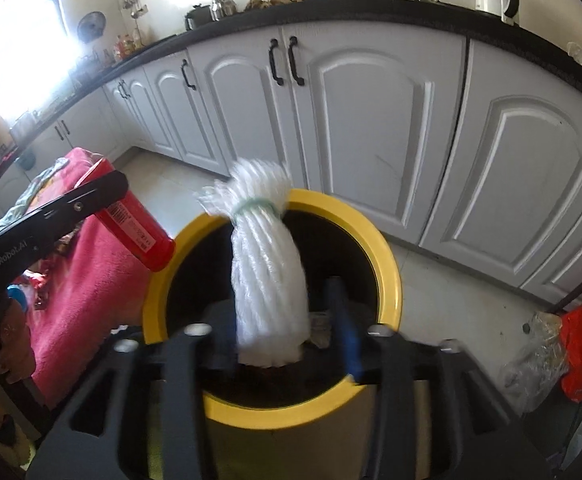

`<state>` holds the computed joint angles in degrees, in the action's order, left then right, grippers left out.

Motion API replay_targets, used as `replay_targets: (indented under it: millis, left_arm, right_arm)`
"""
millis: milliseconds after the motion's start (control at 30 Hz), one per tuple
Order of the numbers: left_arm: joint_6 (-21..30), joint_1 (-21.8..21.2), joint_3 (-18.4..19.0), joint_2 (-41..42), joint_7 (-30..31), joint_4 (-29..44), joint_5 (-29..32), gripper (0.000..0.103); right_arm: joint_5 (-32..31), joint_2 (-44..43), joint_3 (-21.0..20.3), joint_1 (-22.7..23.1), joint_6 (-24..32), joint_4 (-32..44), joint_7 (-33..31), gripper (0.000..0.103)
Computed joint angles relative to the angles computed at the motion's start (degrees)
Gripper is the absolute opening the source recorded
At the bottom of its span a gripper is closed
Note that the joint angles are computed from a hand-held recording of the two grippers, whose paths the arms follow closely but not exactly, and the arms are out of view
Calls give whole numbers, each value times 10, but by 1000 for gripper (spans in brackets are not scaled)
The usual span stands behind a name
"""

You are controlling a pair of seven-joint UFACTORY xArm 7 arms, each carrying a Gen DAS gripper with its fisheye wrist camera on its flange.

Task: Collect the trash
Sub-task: 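Open both grippers to drop the can and mesh sleeve into the bin, then move both tools back over the blue cloth and candy wrappers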

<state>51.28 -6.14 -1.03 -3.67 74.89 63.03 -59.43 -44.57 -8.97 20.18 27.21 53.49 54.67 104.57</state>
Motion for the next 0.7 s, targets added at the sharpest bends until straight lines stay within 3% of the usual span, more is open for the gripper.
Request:
replay_targets:
  millis: [67,133,433,567,700]
  left_arm:
    - [-1,3,3,4,-4,2,0,48]
    - [-3,8,5,8,-8,6,0,51]
    - [5,35,19,5,-27,21,-13,82]
    - [12,48,28,0,-29,25,-19,91]
    - [19,61,37,-2,-34,33,-19,92]
  right_arm:
    - [1,-2,-1,0,-4,-4,2,46]
    - [2,-5,0,-1,1,-5,4,47]
    - [-22,1,8,3,28,18,6,54]
    - [-40,6,12,9,45,34,8,58]
    - [-56,14,14,18,57,52,8,60]
